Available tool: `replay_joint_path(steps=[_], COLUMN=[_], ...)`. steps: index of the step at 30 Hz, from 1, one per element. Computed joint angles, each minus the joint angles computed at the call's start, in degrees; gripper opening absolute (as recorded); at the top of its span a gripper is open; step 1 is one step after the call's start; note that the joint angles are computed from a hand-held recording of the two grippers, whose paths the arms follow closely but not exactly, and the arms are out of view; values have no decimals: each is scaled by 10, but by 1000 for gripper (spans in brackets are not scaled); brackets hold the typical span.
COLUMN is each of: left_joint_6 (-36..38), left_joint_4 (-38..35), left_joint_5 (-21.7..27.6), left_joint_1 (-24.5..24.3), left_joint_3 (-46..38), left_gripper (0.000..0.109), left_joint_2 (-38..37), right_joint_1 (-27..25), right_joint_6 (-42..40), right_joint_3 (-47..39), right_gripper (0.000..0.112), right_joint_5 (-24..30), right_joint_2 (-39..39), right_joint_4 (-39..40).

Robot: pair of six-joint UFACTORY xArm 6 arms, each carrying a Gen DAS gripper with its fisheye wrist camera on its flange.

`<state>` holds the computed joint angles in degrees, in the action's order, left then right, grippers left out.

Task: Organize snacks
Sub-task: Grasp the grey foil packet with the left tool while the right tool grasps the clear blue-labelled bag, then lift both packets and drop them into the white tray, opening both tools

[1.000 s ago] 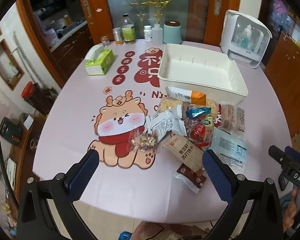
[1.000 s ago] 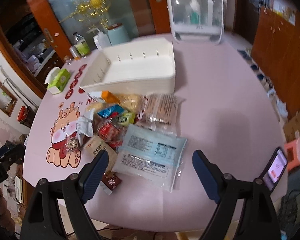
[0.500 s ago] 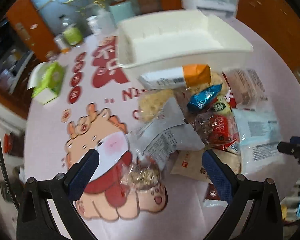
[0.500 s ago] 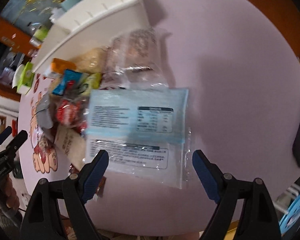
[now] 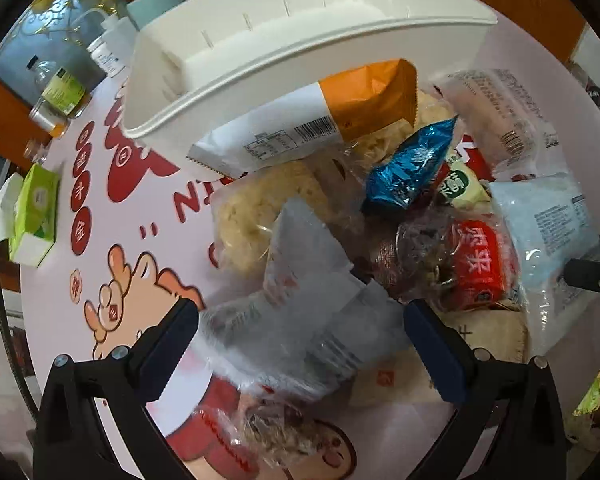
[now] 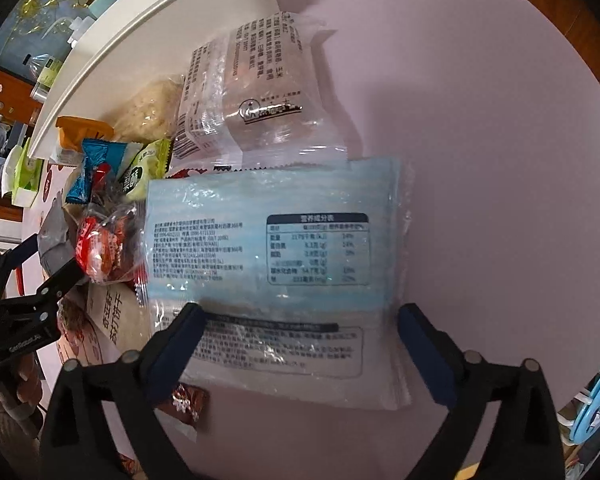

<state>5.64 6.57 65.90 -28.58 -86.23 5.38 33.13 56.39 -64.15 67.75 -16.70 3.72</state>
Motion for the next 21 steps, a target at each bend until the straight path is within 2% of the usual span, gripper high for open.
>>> replay_joint_path(steps=[4,6,7,8,12,14,15,17,21], left_joint_6=[13,16,16,17,2,-10,-14,-20,-43], left_joint_4=[-8,-14,-16,-21,-10,-5,1,1,8], left_joint_5=[9,11,12,11,4,-5,-7,-5,5], left_joint_1=[2,2,2,1,-6,-11,-13,-16,-20], left_joint_3=[-20,-28,-30,-31,-30,-22,-18,-15,-11], left_gripper=[103,103,102,96,75,51,46,41,39], left_joint_2=[26,36,38,41,47,41,37,30,12], right_joint_1=[4,7,11,12,17,16,15,8,9], right_joint_6=[-9,-14,-13,-20,-26,-27,-31,-48,-67], right_joint_3=[-6,-8,-12,-13,-16,-6,-4,8,13], right_gripper=[101,99,94,87,75,58,53,42,31], right_joint_5=[-2,-3,-4,-11,-15,-13,-14,-11,-10], right_joint_2=[12,14,17,18,16,-4,-11,-33,-53], right_joint_4=[-7,-10,-11,-11,-10,-16,-18,-11,-14])
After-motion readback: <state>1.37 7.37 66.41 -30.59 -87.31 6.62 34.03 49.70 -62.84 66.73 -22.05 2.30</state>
